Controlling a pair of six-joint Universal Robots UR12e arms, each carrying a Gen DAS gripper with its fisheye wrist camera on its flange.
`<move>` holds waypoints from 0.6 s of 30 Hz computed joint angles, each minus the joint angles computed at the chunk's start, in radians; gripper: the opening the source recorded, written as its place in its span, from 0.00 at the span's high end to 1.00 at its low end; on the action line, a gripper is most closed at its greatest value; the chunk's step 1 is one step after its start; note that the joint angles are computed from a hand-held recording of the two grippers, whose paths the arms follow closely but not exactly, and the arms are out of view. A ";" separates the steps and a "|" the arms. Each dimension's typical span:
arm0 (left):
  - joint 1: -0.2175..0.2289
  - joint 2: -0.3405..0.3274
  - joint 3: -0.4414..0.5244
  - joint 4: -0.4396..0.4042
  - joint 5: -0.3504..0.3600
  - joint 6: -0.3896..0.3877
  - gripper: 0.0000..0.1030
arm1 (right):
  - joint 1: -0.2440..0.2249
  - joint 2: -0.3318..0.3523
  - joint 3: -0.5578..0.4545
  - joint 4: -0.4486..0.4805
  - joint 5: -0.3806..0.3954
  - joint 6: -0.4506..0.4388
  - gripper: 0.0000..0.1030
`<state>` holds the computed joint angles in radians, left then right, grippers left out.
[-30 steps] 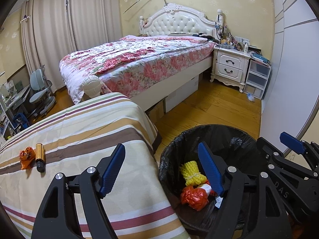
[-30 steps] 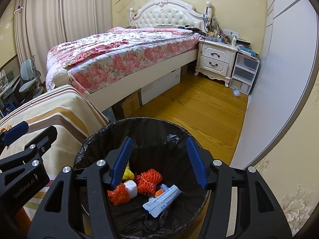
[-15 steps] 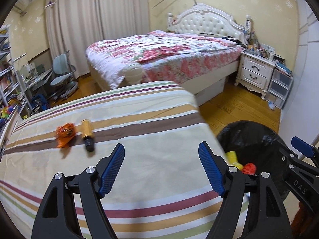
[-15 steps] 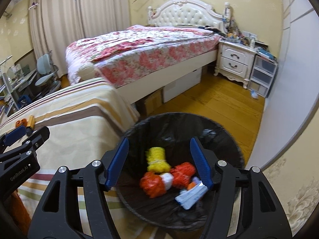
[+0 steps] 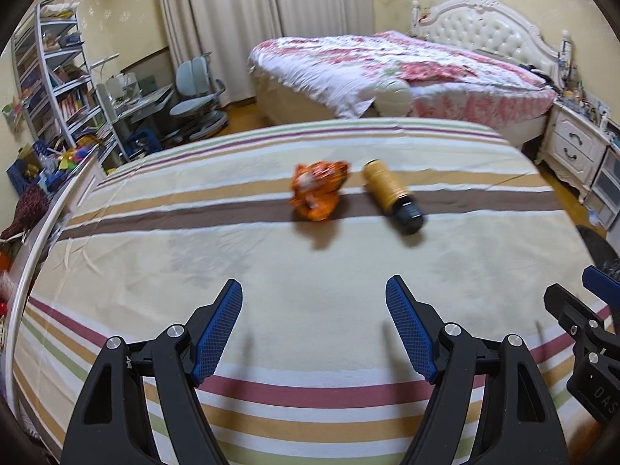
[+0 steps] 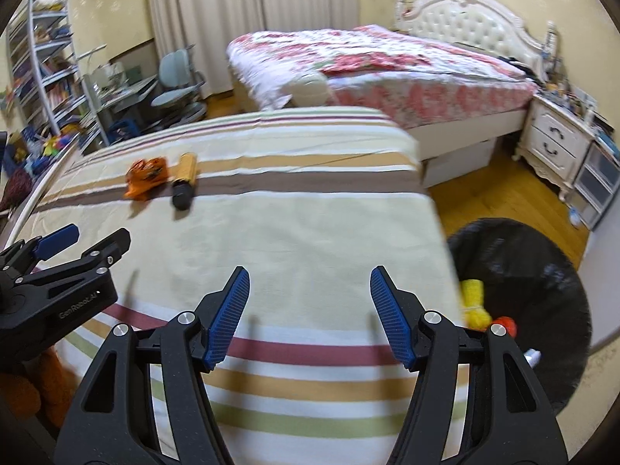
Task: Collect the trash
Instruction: 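Move both tools back over the bed toward the orange bag and gold can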
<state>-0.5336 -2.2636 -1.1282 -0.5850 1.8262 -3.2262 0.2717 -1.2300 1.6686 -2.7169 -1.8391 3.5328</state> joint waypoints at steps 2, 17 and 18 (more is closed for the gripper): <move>0.012 0.006 -0.010 -0.013 -0.014 -0.013 0.28 | 0.007 0.019 -0.029 0.018 0.009 -0.016 0.38; 0.069 -0.003 0.009 -0.064 -0.089 -0.079 0.28 | 0.040 0.150 -0.240 0.165 0.018 -0.080 0.39; 0.073 -0.002 0.007 -0.065 -0.095 -0.088 0.28 | 0.041 0.162 -0.260 0.178 0.017 -0.080 0.39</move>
